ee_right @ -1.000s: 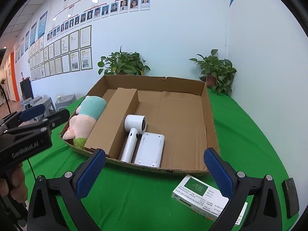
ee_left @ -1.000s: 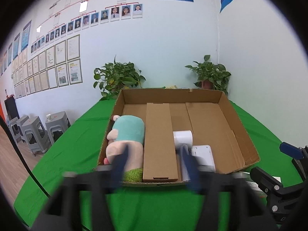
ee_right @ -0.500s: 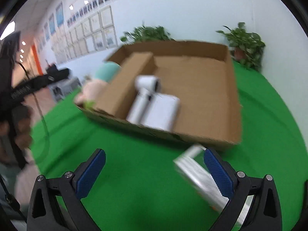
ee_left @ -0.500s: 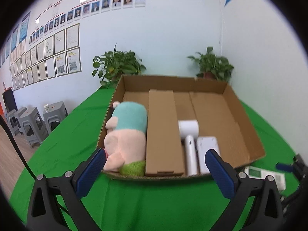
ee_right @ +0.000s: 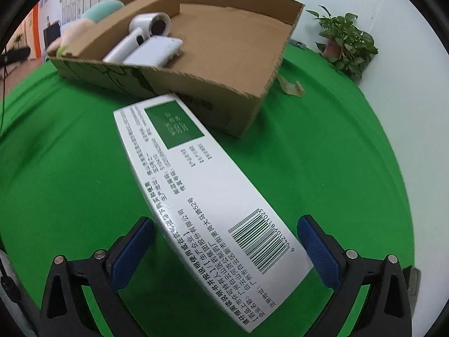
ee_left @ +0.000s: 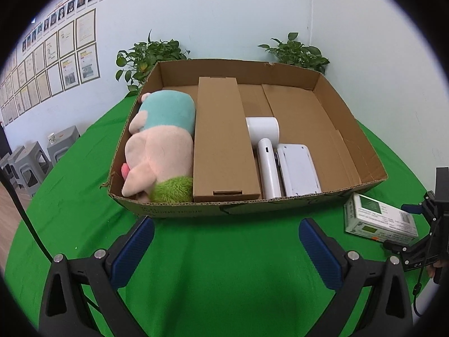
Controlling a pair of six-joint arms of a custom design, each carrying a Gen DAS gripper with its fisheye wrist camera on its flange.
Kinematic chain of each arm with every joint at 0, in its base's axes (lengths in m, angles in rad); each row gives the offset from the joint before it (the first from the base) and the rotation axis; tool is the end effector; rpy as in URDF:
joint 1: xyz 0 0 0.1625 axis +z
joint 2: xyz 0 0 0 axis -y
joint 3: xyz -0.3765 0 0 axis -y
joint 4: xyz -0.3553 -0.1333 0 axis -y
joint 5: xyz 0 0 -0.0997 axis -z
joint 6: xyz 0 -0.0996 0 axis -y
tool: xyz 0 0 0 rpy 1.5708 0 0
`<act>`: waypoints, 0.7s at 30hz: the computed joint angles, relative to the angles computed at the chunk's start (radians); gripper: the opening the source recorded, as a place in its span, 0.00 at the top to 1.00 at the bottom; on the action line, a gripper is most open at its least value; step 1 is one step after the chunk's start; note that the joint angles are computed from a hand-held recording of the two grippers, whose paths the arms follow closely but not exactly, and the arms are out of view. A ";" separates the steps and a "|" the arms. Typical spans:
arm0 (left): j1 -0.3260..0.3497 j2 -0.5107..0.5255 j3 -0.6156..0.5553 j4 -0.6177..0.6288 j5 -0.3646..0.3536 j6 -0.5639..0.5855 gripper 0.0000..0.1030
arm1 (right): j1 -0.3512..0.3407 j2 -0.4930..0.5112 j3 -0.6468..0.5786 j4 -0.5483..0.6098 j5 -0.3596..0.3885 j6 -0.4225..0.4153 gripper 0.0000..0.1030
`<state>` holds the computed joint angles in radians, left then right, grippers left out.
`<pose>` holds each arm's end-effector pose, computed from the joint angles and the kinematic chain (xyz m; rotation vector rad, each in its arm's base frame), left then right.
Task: Organize objects
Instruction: 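Close the right gripper on the end of the white medicine box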
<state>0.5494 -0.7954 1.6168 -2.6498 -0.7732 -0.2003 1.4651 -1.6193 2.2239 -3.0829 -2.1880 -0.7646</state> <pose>-0.4217 -0.4981 0.1294 0.8697 2.3386 -0.8665 0.0331 -0.4052 0.3651 0.3780 -2.1354 0.6597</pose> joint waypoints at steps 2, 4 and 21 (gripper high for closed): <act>0.001 -0.006 0.007 0.002 -0.003 -0.003 0.00 | 0.021 0.006 0.005 0.019 0.009 0.025 0.04; 0.002 -0.015 0.016 -0.001 -0.014 -0.004 0.00 | 0.055 0.017 0.014 0.035 -0.002 0.044 0.09; 0.102 0.022 -0.091 0.157 -0.545 -0.103 0.01 | 0.239 0.054 0.037 0.102 0.025 0.392 0.00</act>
<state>0.6516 -0.7733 1.5262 -2.4924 -1.3181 -0.3030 1.7037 -1.5656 2.2612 -2.9812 -2.1628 -0.3726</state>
